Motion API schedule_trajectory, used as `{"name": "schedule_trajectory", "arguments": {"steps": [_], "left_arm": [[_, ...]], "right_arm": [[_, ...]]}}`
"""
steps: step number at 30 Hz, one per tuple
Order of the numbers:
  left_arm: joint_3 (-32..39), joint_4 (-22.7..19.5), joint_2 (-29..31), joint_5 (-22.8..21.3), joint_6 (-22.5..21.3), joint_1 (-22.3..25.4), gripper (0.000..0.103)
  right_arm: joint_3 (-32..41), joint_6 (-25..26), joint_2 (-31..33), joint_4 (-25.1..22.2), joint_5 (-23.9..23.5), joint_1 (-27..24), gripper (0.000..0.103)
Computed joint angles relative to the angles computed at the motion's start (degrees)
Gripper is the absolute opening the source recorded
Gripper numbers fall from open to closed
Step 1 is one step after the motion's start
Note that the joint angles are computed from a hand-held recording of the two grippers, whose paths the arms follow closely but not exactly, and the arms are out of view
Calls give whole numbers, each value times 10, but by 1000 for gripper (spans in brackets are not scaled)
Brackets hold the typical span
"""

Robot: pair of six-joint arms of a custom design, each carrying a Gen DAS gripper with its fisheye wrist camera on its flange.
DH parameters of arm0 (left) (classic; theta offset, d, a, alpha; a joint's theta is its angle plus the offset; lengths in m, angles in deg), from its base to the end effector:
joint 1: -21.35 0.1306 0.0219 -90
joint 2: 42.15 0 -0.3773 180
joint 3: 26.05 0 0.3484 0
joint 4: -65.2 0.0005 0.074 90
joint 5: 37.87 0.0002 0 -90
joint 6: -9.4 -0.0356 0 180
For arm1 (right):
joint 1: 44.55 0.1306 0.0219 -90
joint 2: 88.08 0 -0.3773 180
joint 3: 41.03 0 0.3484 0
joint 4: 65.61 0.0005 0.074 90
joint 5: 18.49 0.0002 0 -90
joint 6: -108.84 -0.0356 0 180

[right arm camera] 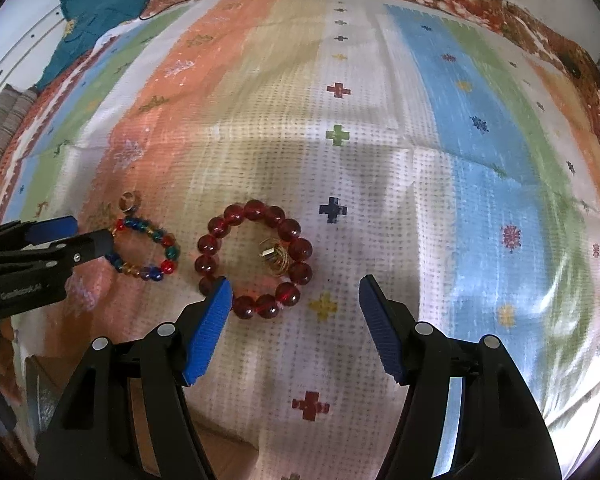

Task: Organize jewelry
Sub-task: 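Close left gripper on multicolor bead bracelet while right closes on red bead bracelet, then lift both bracelets and carry them above the silver tin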

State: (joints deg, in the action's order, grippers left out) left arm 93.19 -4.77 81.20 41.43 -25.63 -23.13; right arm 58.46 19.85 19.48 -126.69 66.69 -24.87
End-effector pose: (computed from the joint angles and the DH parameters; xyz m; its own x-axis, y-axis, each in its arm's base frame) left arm 0.4370 -0.4206 0.3159 -0.9278 -0.2165 -0.3036 -0.1875 0.9746 -0.1221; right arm 0.4883 0.1773 0.3390 -0.8734 -0.3310 -0.3573 -0.3792 0.9225 0.0722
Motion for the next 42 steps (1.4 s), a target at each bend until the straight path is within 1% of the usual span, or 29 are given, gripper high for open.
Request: {"name": "schedule_trajectory", "arguments": {"steps": [3,8,11,13,14,15,16,17,18,20,22,24,25,26,29,33,39,42], "left_arm": [[3,0,4,-1,-4,1,68],[22,-17,19,-11,-17,-1,68],[44,-44,35,-26,-33,-7,68],[61,-64,46,-38,-41,-10,63],[62,-67,47,-41,-43,-11,63],[64,-71,48,-43,-41,-11,57],[68,-77,49,-46,-40,-10,46],[69,-83,49,-49,-37,-10,39],[70,-86,49,-48,-36,-9,26],[77,-98,52,-48,-46,-10,11],[95,-117,63,-61,-57,-15,10],[109,-133,70,-68,-56,-19,9],[116,-140,72,-69,-53,-19,9],[120,-143,74,-69,-51,-20,9],[128,-135,70,-67,-43,-23,9],[126,-111,57,-66,-29,-26,9],[146,-107,54,-70,-23,-29,9],[150,-108,51,-68,-27,-29,9]], "right_arm": [[4,2,7,-4,-1,1,66],[6,3,12,0,5,2,66],[7,3,13,0,6,3,66],[8,7,14,-3,9,4,66],[9,10,14,-6,10,4,66],[11,14,15,-10,8,4,62],[12,19,15,-14,3,3,50],[11,20,14,-17,5,4,39],[11,23,14,-20,15,6,21],[6,33,11,-16,20,8,21],[2,33,9,-11,19,7,20],[-1,32,7,-7,15,5,20],[-2,31,4,-2,18,4,14],[-6,31,0,2,19,2,14],[-4,28,-8,8,13,-6,14],[-4,26,-21,19,7,-9,14],[-3,33,-34,33,10,-2,14],[5,37,-33,29,1,-4,14]]}}
